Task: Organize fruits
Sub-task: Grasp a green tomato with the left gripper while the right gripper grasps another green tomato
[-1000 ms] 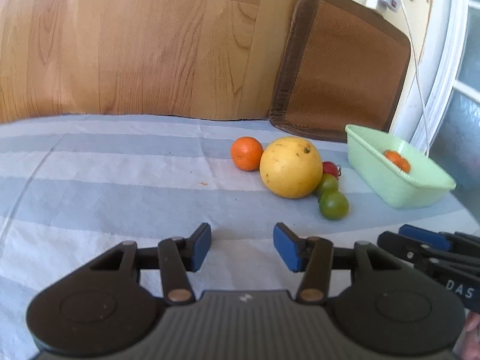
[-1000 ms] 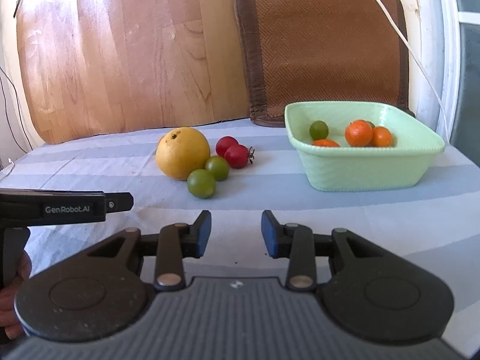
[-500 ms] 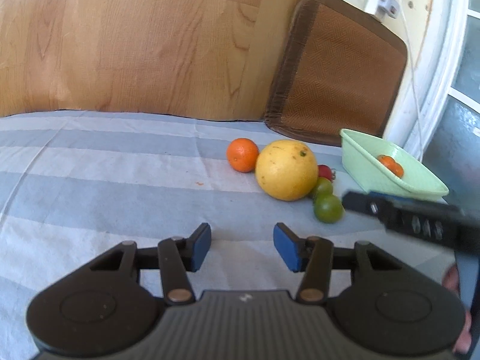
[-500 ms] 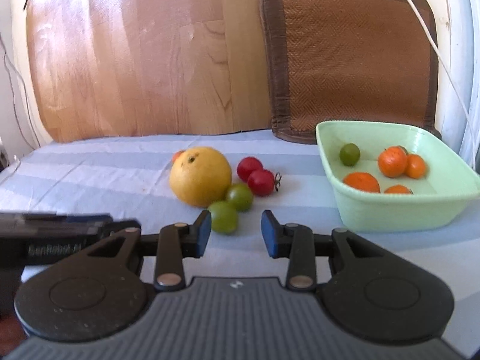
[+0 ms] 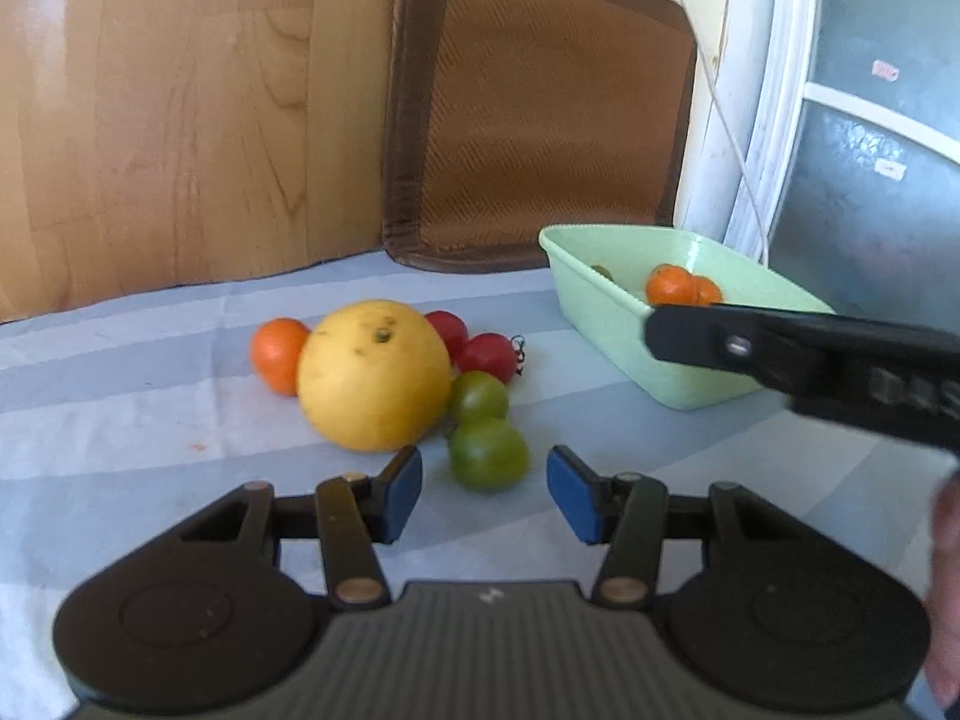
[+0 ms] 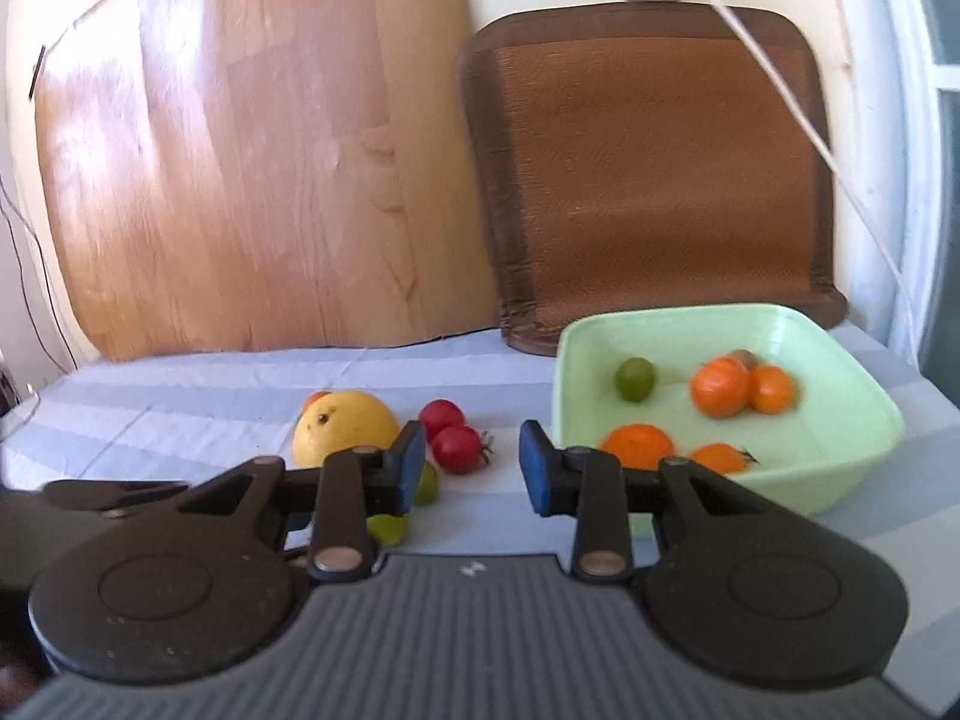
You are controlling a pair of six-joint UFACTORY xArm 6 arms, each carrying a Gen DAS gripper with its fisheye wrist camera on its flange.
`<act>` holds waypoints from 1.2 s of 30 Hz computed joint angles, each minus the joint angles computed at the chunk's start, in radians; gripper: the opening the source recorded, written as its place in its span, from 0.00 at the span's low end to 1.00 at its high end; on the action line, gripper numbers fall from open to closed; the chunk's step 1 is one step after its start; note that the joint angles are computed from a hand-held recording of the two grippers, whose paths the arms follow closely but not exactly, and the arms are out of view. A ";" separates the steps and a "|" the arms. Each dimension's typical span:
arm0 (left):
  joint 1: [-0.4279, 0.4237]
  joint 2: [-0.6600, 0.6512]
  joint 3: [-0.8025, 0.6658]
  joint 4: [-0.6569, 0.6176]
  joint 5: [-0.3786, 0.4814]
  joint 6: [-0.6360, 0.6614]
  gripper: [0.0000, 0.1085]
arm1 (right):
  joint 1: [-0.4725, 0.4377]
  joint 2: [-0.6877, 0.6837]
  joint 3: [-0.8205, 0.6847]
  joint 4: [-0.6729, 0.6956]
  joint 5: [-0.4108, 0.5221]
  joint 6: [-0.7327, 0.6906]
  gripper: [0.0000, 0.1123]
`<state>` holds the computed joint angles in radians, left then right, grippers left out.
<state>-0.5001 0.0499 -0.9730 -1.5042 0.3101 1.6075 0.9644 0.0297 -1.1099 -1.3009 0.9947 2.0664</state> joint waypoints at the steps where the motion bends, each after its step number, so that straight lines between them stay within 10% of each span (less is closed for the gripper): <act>1: -0.008 0.007 -0.003 0.027 -0.006 -0.028 0.43 | 0.004 -0.009 0.013 -0.003 0.004 0.009 0.33; 5: -0.036 0.022 -0.015 0.011 -0.049 -0.021 0.27 | -0.004 -0.020 0.037 -0.015 -0.011 0.034 0.34; 16: 0.089 -0.117 0.130 -0.041 0.002 0.069 0.27 | -0.091 0.090 -0.072 0.055 -0.210 -0.180 0.33; 36: 0.184 -0.105 0.121 -0.002 0.139 -0.001 0.27 | -0.149 0.212 -0.188 0.210 -0.242 -0.405 0.24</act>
<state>-0.3165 -0.0550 -0.8522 -1.5063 0.4487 1.6065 0.8156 0.2417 -1.2975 -1.0909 0.7528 1.6610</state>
